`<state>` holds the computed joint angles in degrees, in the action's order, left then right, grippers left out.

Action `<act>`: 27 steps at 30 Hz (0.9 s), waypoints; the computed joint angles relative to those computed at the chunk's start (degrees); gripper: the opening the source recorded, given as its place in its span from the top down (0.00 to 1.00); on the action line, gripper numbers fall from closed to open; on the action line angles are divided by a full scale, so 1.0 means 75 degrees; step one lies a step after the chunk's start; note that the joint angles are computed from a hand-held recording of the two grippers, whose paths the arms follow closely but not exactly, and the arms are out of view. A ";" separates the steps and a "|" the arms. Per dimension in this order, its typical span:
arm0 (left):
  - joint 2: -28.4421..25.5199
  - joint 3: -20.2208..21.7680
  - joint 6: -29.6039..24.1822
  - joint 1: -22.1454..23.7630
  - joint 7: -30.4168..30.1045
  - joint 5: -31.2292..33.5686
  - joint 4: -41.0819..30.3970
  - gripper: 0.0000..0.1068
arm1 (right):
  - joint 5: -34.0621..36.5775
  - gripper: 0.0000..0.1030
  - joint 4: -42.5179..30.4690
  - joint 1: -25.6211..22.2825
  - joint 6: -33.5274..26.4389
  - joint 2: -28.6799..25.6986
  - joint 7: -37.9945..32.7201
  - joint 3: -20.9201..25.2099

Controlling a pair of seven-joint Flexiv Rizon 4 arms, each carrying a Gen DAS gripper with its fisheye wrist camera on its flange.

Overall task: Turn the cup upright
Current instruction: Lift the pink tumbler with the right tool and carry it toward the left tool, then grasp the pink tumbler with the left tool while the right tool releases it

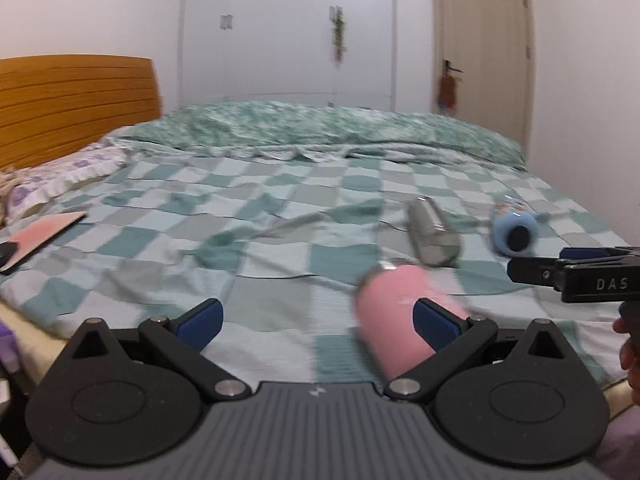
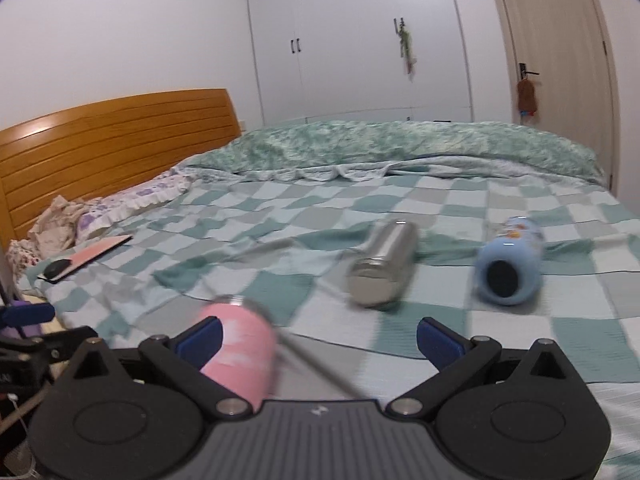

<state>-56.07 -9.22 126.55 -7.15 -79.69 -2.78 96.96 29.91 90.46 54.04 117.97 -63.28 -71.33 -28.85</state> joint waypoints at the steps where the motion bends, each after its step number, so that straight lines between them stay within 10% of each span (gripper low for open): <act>1: -0.0003 -0.0010 -0.0211 -0.0102 0.0087 -0.0028 -0.0117 0.04 | -0.0010 0.00 0.0084 -0.0065 0.0099 0.0001 -0.0026 0.0025; 8: -0.0206 0.0437 -0.2180 -0.1122 0.0691 -0.1034 -0.1343 0.04 | 0.0188 0.00 0.0103 -0.0842 0.0724 -0.0170 -0.0369 0.0592; 17: -0.1079 0.3765 -0.5656 -0.3170 -0.0939 -0.2563 -0.3619 0.04 | -0.0238 0.00 -0.0556 -0.2051 0.1203 -0.0503 -0.0607 0.1909; 27: -0.1419 0.3927 -0.7468 -0.2980 -0.1761 -0.1786 -0.4813 0.04 | -0.0399 0.00 -0.0684 -0.2407 0.1469 -0.0564 -0.0928 0.2434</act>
<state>-66.71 20.23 70.54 -29.50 -92.90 -16.18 60.86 26.92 85.33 35.99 128.98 -67.51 -78.29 -10.59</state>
